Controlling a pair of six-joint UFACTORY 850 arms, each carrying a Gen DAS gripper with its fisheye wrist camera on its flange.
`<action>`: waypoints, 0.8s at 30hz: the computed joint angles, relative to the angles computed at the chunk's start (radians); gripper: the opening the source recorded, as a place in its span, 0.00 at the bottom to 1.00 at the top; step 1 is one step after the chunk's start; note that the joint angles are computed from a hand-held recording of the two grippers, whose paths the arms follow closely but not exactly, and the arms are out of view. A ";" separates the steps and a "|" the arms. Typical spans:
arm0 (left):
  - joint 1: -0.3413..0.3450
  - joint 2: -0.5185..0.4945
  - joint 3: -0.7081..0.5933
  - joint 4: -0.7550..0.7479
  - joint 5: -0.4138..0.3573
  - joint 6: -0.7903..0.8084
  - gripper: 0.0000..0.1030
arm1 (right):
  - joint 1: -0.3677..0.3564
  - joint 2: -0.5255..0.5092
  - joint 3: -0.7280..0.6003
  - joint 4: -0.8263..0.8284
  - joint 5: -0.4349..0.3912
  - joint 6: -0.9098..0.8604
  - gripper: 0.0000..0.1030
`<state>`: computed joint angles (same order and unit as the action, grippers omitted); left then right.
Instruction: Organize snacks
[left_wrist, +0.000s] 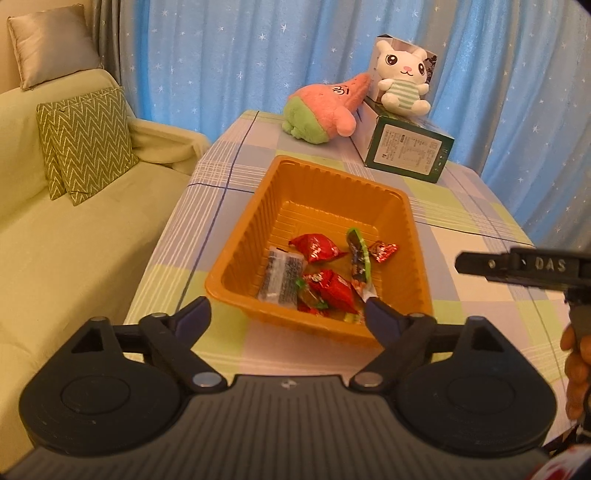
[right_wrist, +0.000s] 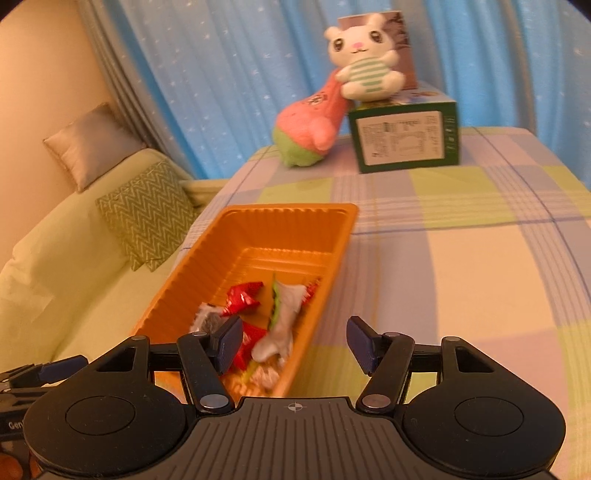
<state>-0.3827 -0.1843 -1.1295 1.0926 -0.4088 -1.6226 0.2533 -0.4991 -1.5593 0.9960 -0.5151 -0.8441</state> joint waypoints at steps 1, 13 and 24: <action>-0.006 0.006 0.004 0.006 -0.001 -0.008 0.92 | -0.003 0.017 0.019 -0.006 0.001 0.007 0.61; -0.096 0.072 0.015 -0.030 -0.109 0.003 0.99 | -0.032 0.187 0.188 -0.078 0.002 0.067 0.62; -0.192 0.104 -0.010 -0.094 -0.227 0.071 0.99 | -0.048 0.311 0.292 -0.136 -0.005 0.089 0.67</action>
<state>-0.5750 -0.0800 -1.1397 0.9981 -0.6362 -1.5511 0.2051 -0.1885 -1.2675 0.8603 -0.5196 -0.7546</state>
